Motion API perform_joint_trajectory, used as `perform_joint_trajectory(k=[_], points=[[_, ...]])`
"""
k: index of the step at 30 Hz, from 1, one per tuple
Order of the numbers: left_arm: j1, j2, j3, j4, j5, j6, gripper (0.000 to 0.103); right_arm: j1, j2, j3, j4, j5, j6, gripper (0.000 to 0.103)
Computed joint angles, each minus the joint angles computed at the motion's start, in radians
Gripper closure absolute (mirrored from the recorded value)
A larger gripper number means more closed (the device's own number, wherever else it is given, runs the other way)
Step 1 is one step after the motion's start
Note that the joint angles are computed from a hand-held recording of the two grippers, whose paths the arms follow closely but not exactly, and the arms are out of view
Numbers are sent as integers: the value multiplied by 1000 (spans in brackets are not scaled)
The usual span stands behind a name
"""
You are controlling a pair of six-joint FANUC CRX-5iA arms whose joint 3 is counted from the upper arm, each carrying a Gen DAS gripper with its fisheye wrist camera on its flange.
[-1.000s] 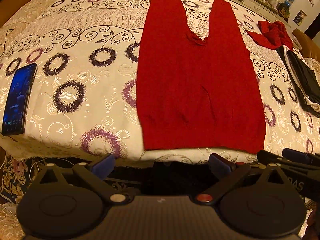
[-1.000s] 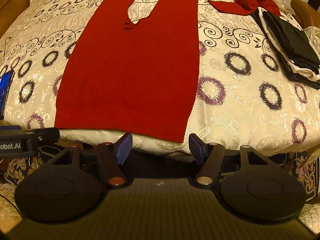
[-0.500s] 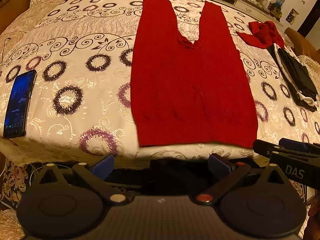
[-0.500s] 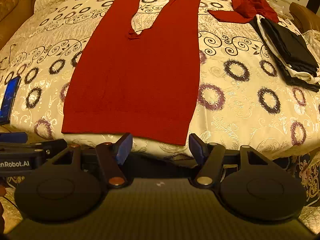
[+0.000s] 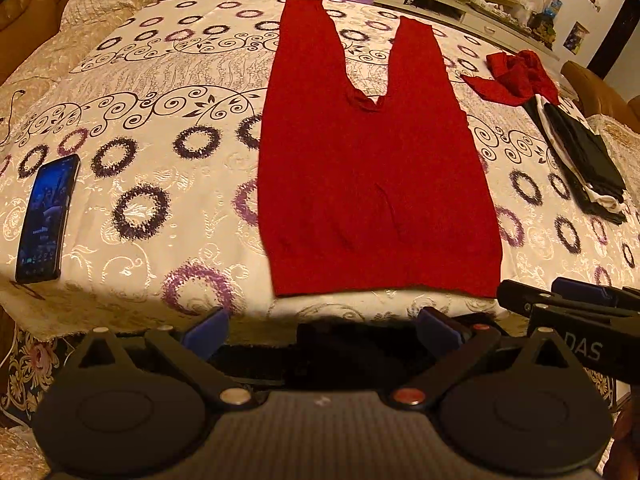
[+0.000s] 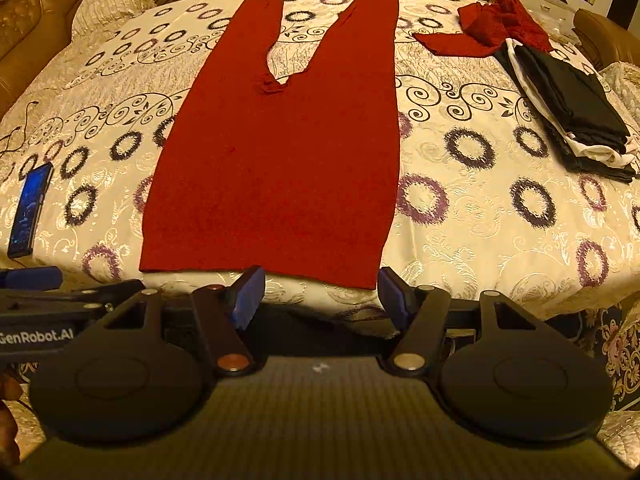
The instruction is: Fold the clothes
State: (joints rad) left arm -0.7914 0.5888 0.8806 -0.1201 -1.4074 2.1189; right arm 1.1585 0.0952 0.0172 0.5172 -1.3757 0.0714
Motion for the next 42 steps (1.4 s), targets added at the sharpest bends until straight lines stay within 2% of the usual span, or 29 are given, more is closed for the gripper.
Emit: perform_joint_trajectory(k=[21,42], points=[[-21,-56,-53,-28,27,20,0,50,1,7,49,-29,-46,33],[-8,-45,-60,-10,30,16,0,35,18,20,31,-31,-24,33]])
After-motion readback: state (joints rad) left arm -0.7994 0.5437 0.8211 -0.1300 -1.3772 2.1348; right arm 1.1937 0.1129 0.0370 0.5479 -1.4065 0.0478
